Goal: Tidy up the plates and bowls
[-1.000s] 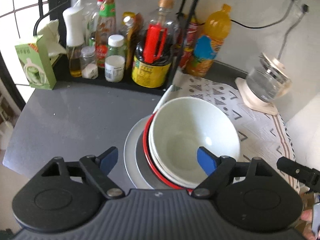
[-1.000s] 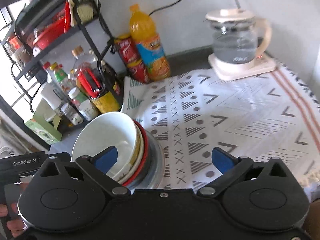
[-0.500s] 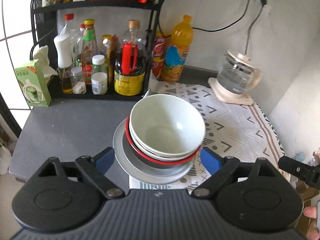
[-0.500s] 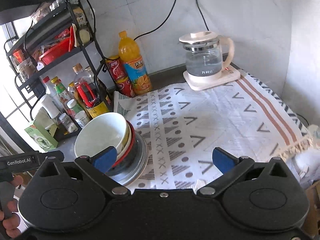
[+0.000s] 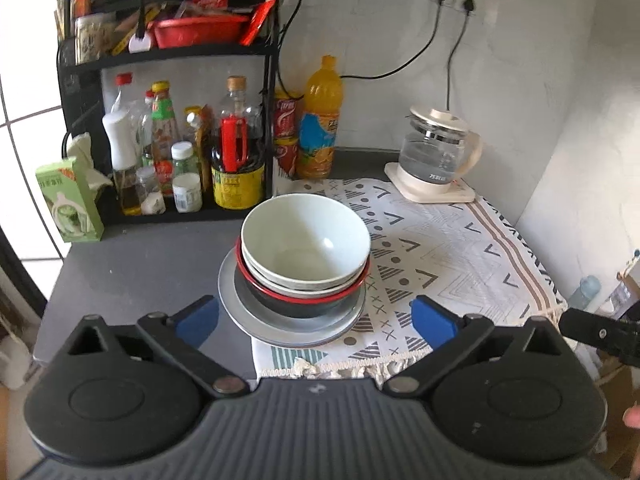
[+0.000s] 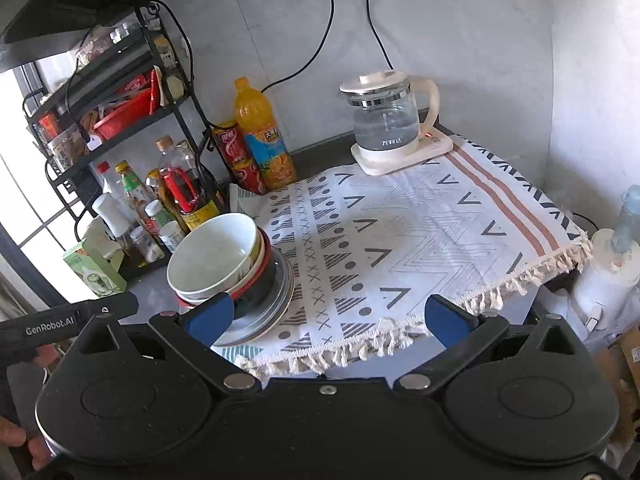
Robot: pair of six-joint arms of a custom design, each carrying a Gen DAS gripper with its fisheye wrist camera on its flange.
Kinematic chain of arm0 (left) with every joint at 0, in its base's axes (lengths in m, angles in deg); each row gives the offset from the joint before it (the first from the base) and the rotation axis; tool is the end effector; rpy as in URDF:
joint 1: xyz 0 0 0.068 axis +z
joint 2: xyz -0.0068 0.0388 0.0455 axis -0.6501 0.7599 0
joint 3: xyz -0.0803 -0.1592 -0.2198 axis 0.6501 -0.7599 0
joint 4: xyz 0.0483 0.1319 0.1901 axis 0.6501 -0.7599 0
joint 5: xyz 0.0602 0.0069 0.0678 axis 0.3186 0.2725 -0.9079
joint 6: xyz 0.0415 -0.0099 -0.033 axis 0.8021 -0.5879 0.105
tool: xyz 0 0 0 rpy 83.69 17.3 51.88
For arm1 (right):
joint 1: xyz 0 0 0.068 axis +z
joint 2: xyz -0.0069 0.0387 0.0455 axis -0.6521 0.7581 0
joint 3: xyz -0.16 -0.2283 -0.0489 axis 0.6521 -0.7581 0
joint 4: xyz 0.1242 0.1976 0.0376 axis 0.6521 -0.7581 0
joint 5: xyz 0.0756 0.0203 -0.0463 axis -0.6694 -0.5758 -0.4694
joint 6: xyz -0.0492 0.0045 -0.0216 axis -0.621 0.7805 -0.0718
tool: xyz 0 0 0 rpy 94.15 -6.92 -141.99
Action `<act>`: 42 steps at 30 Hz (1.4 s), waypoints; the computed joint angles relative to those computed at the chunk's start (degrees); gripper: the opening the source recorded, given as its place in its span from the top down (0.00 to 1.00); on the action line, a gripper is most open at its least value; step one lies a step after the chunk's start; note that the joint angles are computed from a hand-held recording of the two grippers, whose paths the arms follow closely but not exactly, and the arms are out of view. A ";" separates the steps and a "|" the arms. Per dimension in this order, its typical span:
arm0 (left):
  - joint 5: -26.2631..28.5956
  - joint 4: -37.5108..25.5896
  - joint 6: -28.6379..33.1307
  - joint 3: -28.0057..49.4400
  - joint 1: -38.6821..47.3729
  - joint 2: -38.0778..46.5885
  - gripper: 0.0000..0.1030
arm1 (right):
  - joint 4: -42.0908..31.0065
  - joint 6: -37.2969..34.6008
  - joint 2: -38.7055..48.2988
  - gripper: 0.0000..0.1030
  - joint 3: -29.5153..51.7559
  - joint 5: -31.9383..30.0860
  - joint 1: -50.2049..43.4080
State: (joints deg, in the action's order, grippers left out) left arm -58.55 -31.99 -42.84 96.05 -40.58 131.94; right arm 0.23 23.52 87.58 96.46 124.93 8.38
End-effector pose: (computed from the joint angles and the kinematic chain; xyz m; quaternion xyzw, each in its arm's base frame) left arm 0.2561 -0.0104 0.3911 0.1037 0.9033 -0.1157 0.3998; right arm 0.1714 0.1631 0.3721 0.1809 0.8801 0.0520 0.4359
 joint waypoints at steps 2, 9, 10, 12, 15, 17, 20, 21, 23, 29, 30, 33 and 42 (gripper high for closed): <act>-0.41 -0.44 0.31 -1.06 0.02 -1.53 0.00 | -1.67 1.74 0.03 0.00 0.23 1.21 1.58; 0.07 -1.82 0.93 -4.50 1.35 -6.45 0.00 | -8.55 5.89 0.04 0.00 3.09 4.77 7.27; -0.05 -2.01 0.98 -5.04 1.47 -7.20 0.00 | -9.20 6.27 0.14 0.00 3.41 5.17 7.89; -0.01 -2.37 1.29 -5.89 1.48 -8.48 0.00 | -10.31 7.46 0.15 0.00 3.74 5.78 9.01; 0.67 -2.98 1.33 -7.13 1.94 -10.17 0.00 | -12.64 9.79 0.64 0.00 4.15 7.34 11.24; 0.91 -3.45 1.00 -7.57 2.25 -10.76 0.00 | -14.57 11.47 1.35 0.00 4.87 8.77 12.84; 1.77 -4.11 1.16 -8.22 3.77 -11.99 0.00 | -16.76 12.87 1.76 0.00 5.85 10.02 15.17; 2.01 -4.16 1.21 -8.55 4.35 -12.54 0.00 | -16.95 13.21 1.71 0.00 5.85 10.22 15.76; 2.07 -4.42 1.28 -8.95 5.26 -13.39 0.00 | -17.05 13.60 1.76 0.00 5.80 10.15 16.21; 2.70 -6.01 3.04 -9.81 7.16 -14.83 0.00 | -19.03 14.59 3.74 0.00 7.24 9.69 17.65; 2.86 -6.18 3.26 -9.89 7.47 -14.99 0.00 | -19.23 14.92 3.81 0.00 7.29 9.69 17.88; 2.92 -6.47 3.47 -9.87 8.34 -14.99 0.00 | -18.82 15.27 3.73 0.00 7.11 9.75 18.34; 3.81 -5.86 4.16 -10.13 9.49 -14.39 0.00 | -16.87 12.92 4.11 0.00 6.97 9.04 17.41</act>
State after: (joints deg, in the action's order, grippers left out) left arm -54.74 -37.85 -38.69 85.91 -31.09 117.55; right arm -16.64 36.44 91.68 103.43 133.97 25.78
